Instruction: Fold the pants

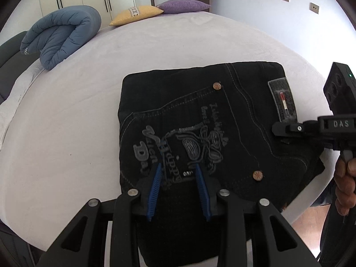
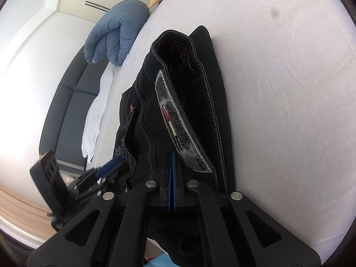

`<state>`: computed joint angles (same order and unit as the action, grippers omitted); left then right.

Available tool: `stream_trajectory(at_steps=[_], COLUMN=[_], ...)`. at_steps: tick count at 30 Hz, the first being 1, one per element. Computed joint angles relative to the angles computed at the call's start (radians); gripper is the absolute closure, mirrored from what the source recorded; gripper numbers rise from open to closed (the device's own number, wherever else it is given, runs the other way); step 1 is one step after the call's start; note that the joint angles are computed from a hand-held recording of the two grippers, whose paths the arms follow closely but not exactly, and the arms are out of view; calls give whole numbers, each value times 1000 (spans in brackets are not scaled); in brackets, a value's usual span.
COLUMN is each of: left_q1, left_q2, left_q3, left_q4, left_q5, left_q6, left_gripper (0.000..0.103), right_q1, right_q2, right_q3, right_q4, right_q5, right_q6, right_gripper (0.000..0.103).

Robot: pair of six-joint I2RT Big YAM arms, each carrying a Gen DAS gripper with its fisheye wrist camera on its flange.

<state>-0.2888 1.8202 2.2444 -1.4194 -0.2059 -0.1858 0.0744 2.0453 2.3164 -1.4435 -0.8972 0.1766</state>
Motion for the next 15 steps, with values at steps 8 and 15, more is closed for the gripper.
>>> stream_trajectory(at_steps=[8, 15], left_q1=[-72, -40], left_q2=[-145, -167], left_q3=[-230, -287], left_q4=[114, 168], left_q5=[-129, -46], left_q6=[19, 1], left_gripper=[68, 68], right_q1=[3, 5], right_q2=[-47, -88], right_q3=[-75, -141], right_q4=[63, 124], right_q5=[9, 24], right_q6=[28, 44], right_gripper=[103, 103])
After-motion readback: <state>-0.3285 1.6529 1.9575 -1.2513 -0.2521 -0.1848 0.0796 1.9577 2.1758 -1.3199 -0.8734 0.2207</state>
